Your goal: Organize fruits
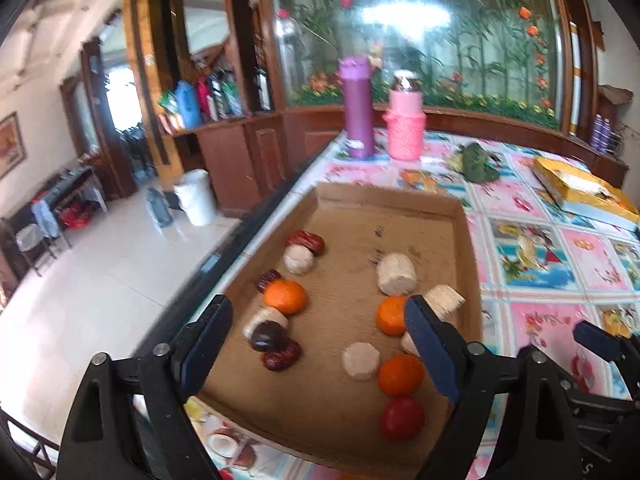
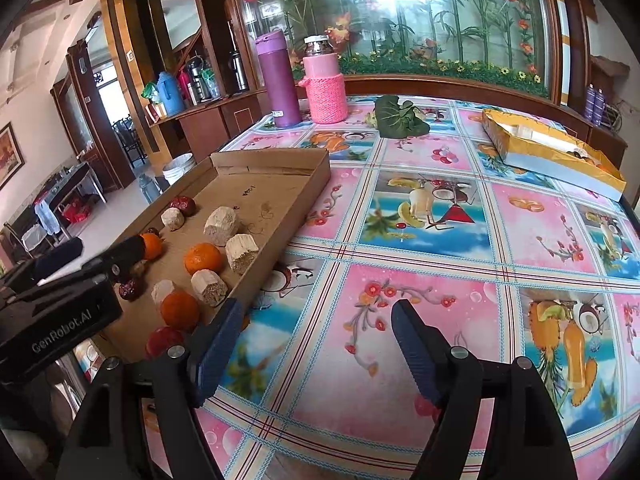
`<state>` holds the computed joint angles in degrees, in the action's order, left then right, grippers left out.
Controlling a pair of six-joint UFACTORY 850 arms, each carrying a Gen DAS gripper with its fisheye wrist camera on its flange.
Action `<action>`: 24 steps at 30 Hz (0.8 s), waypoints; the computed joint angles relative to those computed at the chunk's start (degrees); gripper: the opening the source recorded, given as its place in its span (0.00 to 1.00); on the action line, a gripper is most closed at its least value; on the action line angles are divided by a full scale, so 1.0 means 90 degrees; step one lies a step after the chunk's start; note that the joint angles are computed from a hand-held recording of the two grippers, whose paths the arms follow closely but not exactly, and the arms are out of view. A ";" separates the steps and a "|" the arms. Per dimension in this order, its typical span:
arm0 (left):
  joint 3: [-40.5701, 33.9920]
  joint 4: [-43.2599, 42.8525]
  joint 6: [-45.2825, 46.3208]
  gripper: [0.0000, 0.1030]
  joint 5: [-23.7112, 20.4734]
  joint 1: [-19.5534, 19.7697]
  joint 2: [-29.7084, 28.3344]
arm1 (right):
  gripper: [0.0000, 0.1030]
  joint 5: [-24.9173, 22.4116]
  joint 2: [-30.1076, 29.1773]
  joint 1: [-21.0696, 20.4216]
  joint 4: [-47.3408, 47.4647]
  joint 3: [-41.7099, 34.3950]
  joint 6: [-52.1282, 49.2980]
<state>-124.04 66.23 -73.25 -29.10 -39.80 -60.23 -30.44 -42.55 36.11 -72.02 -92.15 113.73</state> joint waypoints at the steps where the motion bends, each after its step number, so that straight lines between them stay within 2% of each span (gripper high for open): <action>1: 0.0115 0.0465 -0.0473 0.96 -0.0131 -0.0038 0.0061 | 0.79 -0.0036 -0.0008 0.0012 0.0006 -0.0010 -0.0030; 4: 0.0404 0.1225 -0.1292 0.98 -0.0300 -0.0082 0.0229 | 0.79 -0.0136 -0.0047 0.0057 0.0031 -0.0073 -0.0140; 11: 0.0988 0.1994 -0.2303 0.98 -0.0336 -0.0085 0.0523 | 0.79 -0.0387 -0.0186 0.0194 0.0094 -0.0315 -0.0550; 14: 0.1160 0.1828 -0.2326 0.98 0.0092 0.0005 0.0664 | 0.80 -0.0527 -0.0240 0.0257 0.0129 -0.0413 -0.0728; 17: 0.1195 0.1279 -0.2037 0.98 0.0421 0.0094 0.0722 | 0.81 -0.0662 -0.0265 0.0314 0.0112 -0.0463 -0.0816; 24: 0.1443 0.1200 -0.2142 0.98 0.0674 0.0161 0.0889 | 0.83 -0.0882 -0.0285 0.0408 0.0189 -0.0541 -0.0961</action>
<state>-111.05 77.03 -92.52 -23.03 -38.35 -52.23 -38.38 -45.12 39.78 -70.32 -97.01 105.08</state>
